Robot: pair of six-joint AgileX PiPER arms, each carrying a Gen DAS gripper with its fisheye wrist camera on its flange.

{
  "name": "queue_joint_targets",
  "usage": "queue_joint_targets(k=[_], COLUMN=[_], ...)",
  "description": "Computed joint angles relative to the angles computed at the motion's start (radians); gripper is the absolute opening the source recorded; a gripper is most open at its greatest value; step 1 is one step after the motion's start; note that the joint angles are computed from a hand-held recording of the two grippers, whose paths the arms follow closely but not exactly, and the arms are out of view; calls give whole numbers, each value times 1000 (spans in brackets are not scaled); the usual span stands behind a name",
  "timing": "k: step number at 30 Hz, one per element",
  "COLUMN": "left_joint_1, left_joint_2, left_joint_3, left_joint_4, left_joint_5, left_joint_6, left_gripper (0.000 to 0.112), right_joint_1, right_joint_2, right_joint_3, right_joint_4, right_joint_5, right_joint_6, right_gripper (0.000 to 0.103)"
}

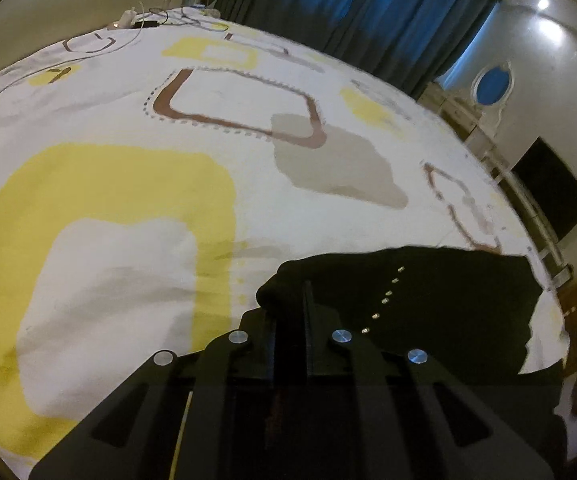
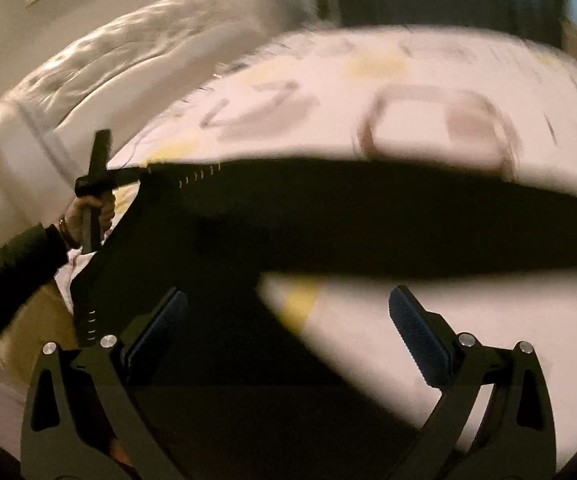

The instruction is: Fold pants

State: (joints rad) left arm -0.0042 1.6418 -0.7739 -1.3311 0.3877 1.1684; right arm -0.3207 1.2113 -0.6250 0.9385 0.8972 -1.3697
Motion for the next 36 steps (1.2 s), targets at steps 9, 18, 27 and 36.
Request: queue_joint_targets(k=[9, 18, 27, 36], left_joint_1=[-22, -11, -42, -2], left_joint_2=[68, 116, 120, 1], left_joint_3=[-48, -103, -138, -44], left_joint_4=[161, 239, 418, 79], left_joint_5=[-53, -18, -29, 8], left_joint_6=[-167, -214, -372, -98], left_gripper=[10, 13, 11, 10], right_joint_1=[240, 341, 325, 318], right_joint_2=[650, 865, 899, 553], right_joint_3=[-694, -927, -994, -599], right_joint_4=[-317, -543, -605, -534], right_joint_5=[39, 101, 184, -128], right_joint_6=[188, 249, 328, 233], right_gripper=[101, 70, 20, 11])
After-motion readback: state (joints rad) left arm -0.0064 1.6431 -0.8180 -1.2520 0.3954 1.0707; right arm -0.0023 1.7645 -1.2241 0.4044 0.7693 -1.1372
